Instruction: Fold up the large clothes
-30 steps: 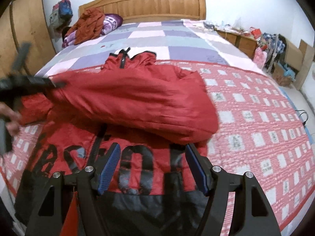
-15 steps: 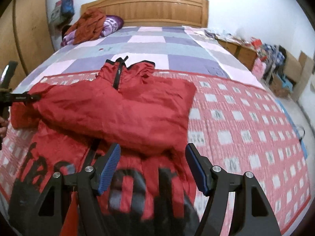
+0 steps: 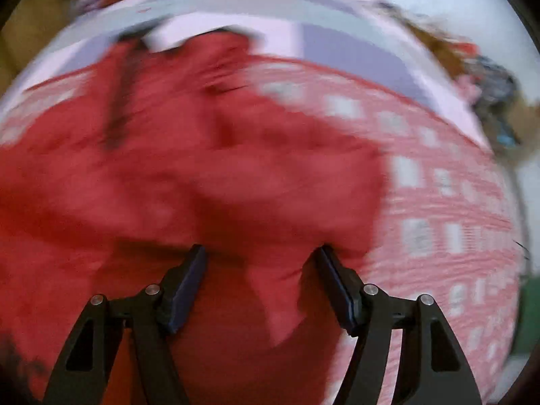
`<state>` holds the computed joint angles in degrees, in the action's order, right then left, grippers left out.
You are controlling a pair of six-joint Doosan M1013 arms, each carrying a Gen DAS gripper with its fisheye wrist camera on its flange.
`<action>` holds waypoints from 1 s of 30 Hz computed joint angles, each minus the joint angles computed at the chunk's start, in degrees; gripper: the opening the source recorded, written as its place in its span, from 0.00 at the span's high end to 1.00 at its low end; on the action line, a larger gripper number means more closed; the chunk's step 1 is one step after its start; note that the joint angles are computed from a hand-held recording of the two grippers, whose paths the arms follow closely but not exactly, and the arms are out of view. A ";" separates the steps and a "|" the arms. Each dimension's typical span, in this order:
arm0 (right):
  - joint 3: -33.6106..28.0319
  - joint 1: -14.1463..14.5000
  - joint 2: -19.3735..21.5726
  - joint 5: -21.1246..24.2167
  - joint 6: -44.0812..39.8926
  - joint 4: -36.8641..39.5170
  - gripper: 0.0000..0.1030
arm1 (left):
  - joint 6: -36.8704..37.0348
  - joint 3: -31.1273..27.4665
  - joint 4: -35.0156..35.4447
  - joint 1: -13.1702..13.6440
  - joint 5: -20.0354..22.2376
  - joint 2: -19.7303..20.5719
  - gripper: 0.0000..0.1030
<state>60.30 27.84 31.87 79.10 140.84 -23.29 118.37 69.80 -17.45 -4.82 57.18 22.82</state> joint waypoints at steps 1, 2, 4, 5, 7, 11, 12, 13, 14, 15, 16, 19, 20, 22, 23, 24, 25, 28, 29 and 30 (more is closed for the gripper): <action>0.71 -0.73 -0.47 0.52 4.38 -0.98 0.34 | 0.04 -0.15 0.89 -0.47 -0.51 0.18 0.72; 1.20 -1.34 -0.77 2.10 8.48 -2.08 0.34 | 0.09 -0.28 1.47 -0.77 -0.67 0.33 0.72; 3.08 -1.98 -2.14 1.30 12.34 -2.50 0.34 | -0.74 -0.50 2.61 -1.02 -0.54 0.62 0.71; 4.40 -1.77 -3.26 -0.80 13.38 -3.18 0.34 | -0.83 -0.46 2.23 -0.82 -0.44 0.64 0.71; 6.72 0.33 -5.43 -3.61 15.25 -8.96 0.34 | -0.46 0.10 0.98 -0.26 -0.40 0.32 0.70; 12.69 5.83 -10.39 -14.35 19.38 -15.25 0.34 | 1.76 1.68 0.78 -0.05 -1.37 -0.63 0.67; 12.51 6.80 -10.04 -13.64 16.58 -14.46 0.34 | 1.77 1.78 1.09 -0.08 -1.44 -0.65 0.67; 12.08 7.51 -9.08 -11.21 12.16 -11.75 0.34 | 1.43 1.56 1.33 -0.11 -1.16 -0.47 0.63; 12.47 7.68 -8.43 -9.13 10.75 -8.19 0.34 | 1.10 1.24 1.47 -0.18 -0.75 -0.23 0.63; 14.53 7.89 -8.88 -9.78 12.34 -7.22 0.34 | 0.78 0.94 2.05 -0.39 -0.42 -0.03 0.62; 16.47 8.60 -9.89 -10.93 16.49 -9.25 0.34 | 0.87 0.88 2.55 -0.59 -0.50 -0.01 0.62; 15.47 9.15 -9.88 -9.00 20.43 -11.09 0.34 | 1.90 1.44 2.56 -0.65 -1.24 -0.63 0.62; 15.13 9.49 -10.06 -9.61 21.27 -13.21 0.34 | 2.07 1.60 2.08 -0.44 -1.24 -0.83 0.62; 13.63 10.16 -10.03 -11.19 21.49 -17.93 0.34 | 2.59 2.15 1.09 0.09 -1.07 -1.31 0.62; 12.84 10.12 -9.82 -11.88 20.87 -18.94 0.34 | 2.74 2.35 1.10 0.20 -1.03 -1.41 0.61; 11.22 9.77 -9.21 -12.99 19.33 -19.34 0.34 | 2.83 2.60 1.37 0.26 -1.11 -1.48 0.60; 10.06 9.28 -8.73 -13.96 18.06 -19.04 0.34 | 2.67 2.82 1.73 0.30 -1.12 -1.52 0.59; 5.79 7.21 -6.18 -18.41 12.05 -12.73 0.33 | 0.97 2.85 2.40 0.22 -1.10 -1.39 0.57; 4.69 6.13 -5.13 -19.39 9.30 -8.52 0.33 | 0.41 2.76 2.86 0.11 -1.01 -1.28 0.57; 3.38 5.50 -3.88 -17.92 6.97 -5.84 0.33 | 0.05 2.67 3.04 0.06 -0.86 -1.16 0.55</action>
<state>63.68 33.34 27.99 61.18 147.81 -29.13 118.42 72.47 -14.40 -4.76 56.32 21.66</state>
